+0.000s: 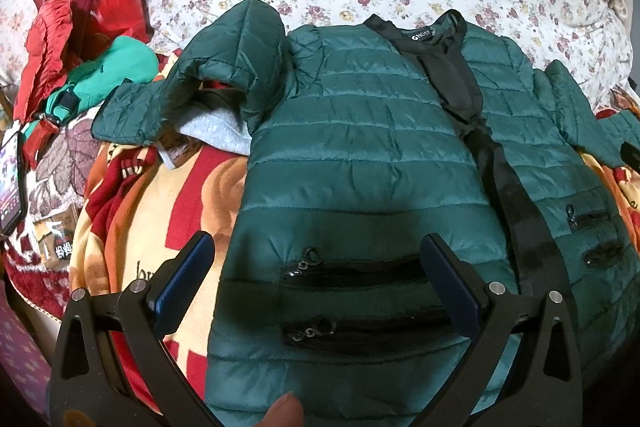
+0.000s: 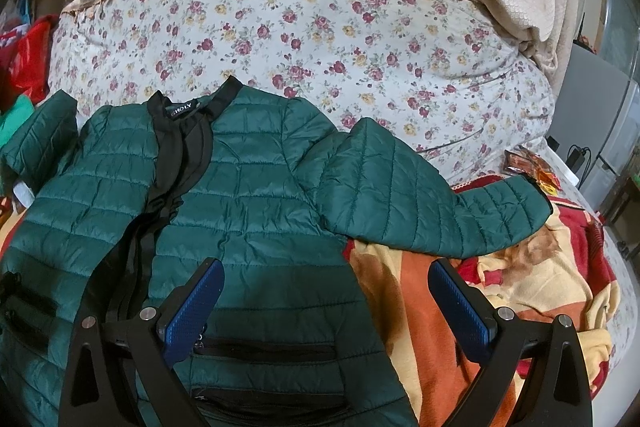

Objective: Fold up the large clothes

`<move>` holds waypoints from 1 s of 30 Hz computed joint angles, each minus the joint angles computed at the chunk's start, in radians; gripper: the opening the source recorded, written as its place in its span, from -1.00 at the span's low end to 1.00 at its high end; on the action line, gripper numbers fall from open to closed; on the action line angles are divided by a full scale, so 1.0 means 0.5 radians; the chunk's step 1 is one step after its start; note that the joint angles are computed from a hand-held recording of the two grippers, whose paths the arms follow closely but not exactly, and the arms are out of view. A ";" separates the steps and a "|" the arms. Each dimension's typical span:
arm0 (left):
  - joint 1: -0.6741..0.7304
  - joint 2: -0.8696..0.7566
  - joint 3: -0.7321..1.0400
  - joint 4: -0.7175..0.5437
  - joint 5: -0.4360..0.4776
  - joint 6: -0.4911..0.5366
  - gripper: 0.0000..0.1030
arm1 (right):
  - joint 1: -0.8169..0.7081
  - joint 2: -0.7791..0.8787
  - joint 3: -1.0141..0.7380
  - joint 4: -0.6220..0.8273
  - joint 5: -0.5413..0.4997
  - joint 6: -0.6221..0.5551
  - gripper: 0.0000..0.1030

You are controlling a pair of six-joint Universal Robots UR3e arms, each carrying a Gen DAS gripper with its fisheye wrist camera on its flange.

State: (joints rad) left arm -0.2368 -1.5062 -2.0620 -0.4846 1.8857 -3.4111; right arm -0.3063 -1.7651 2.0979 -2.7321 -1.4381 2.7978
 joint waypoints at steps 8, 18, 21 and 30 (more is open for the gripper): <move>0.560 0.175 -0.176 0.133 -0.290 0.196 0.99 | -0.022 0.000 -0.007 0.097 0.098 -0.017 0.96; 1.745 0.079 -0.037 0.226 -1.298 0.307 0.99 | 0.068 0.082 -0.067 0.147 0.024 -0.028 0.96; 1.844 -0.244 0.180 0.293 -1.300 0.185 0.99 | 0.095 0.115 -0.078 0.135 0.001 -0.030 0.96; 1.791 -0.893 0.725 0.251 -1.079 -0.059 0.99 | 0.155 0.258 -0.172 0.130 -0.042 -0.011 0.96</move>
